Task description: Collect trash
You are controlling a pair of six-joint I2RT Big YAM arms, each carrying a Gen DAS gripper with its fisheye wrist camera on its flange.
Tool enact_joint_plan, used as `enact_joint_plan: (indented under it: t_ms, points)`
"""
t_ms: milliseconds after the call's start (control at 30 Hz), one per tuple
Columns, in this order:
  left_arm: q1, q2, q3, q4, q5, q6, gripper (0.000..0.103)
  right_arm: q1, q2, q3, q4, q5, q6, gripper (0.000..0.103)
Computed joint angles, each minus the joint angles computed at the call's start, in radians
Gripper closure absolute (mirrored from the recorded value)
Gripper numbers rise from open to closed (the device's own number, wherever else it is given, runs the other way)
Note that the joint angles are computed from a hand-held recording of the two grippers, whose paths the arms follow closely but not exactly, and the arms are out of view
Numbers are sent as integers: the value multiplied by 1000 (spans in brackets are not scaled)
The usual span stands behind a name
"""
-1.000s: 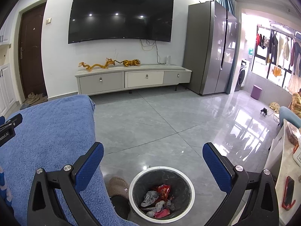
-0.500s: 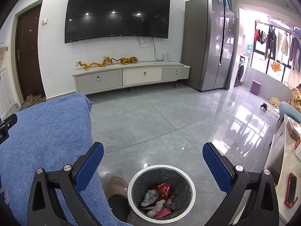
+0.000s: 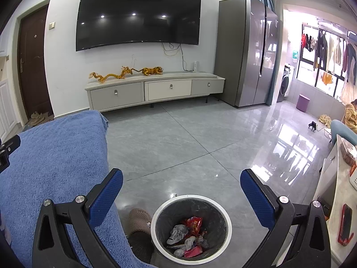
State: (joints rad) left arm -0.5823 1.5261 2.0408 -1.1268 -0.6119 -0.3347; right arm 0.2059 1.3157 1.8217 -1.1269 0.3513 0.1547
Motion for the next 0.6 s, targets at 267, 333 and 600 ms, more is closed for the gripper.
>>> enact_joint_plan:
  t_ms: [267, 333, 600]
  points:
    - [3, -3, -5, 3, 13, 8, 20, 4, 4, 2, -3, 10, 5, 0]
    - [3, -3, -6, 3, 16, 10, 20, 5, 4, 2, -4, 11, 5, 0]
    - [5, -3, -6, -3, 33, 5, 20, 5, 5, 2, -5, 13, 5, 0]
